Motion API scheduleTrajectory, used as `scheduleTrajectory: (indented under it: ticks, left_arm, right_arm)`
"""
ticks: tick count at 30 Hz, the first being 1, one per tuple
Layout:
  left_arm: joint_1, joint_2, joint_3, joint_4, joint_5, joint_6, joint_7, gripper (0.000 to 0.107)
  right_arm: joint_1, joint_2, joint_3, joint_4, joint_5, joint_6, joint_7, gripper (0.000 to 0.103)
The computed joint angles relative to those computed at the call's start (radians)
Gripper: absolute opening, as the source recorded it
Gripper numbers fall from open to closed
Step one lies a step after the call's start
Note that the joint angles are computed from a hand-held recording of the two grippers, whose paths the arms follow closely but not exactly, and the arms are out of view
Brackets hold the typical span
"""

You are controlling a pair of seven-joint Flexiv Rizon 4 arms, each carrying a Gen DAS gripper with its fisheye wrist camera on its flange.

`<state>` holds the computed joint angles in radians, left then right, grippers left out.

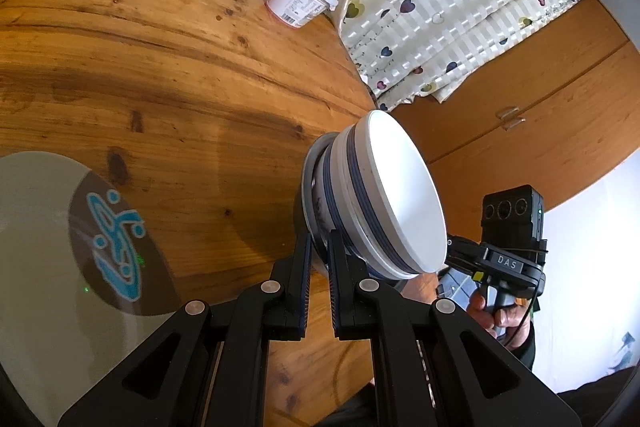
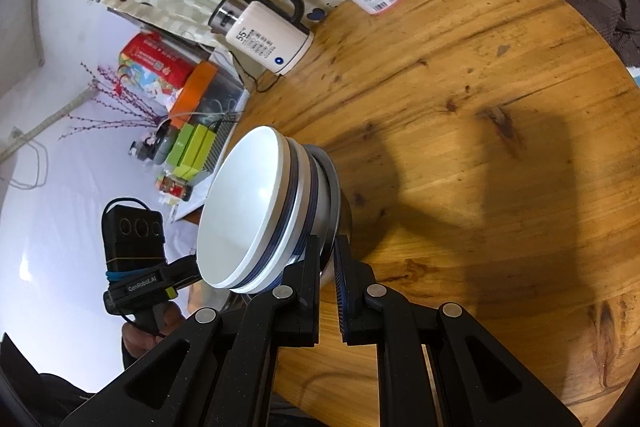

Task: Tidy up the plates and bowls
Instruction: 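Carry the bowl stack over the beige plate stack with the left tool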

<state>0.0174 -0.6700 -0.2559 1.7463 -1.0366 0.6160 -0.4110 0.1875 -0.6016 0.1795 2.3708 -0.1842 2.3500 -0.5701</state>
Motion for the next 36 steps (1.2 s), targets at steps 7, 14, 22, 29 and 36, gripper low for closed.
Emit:
scheduleTrajectory:
  ticks: [7, 14, 22, 29, 36]
  left_arm:
    - [0.015, 0.017, 0.007, 0.016, -0.027, 0.007, 0.017, 0.006]
    - [0.031, 0.037, 0.020, 0.033, -0.056, 0.013, 0.034, 0.006]
    - [0.049, 0.058, 0.037, 0.053, -0.090, 0.024, 0.051, 0.006]
    - [0.065, 0.077, 0.053, 0.078, -0.121, 0.038, 0.063, 0.006]
    - [0.082, 0.092, 0.072, 0.103, -0.147, 0.056, 0.067, 0.006]
  right_arm:
    - [0.003, 0.003, 0.002, -0.036, -0.030, -0.036, 0.000, 0.009]
    - [0.003, 0.004, 0.012, -0.075, -0.065, -0.073, 0.001, 0.009]
    - [-0.007, -0.012, 0.031, -0.134, -0.128, -0.115, 0.010, 0.009]
    - [-0.026, -0.038, 0.055, -0.189, -0.200, -0.154, 0.030, 0.009]
    - [-0.063, -0.079, 0.091, -0.258, -0.302, -0.197, 0.061, 0.009]
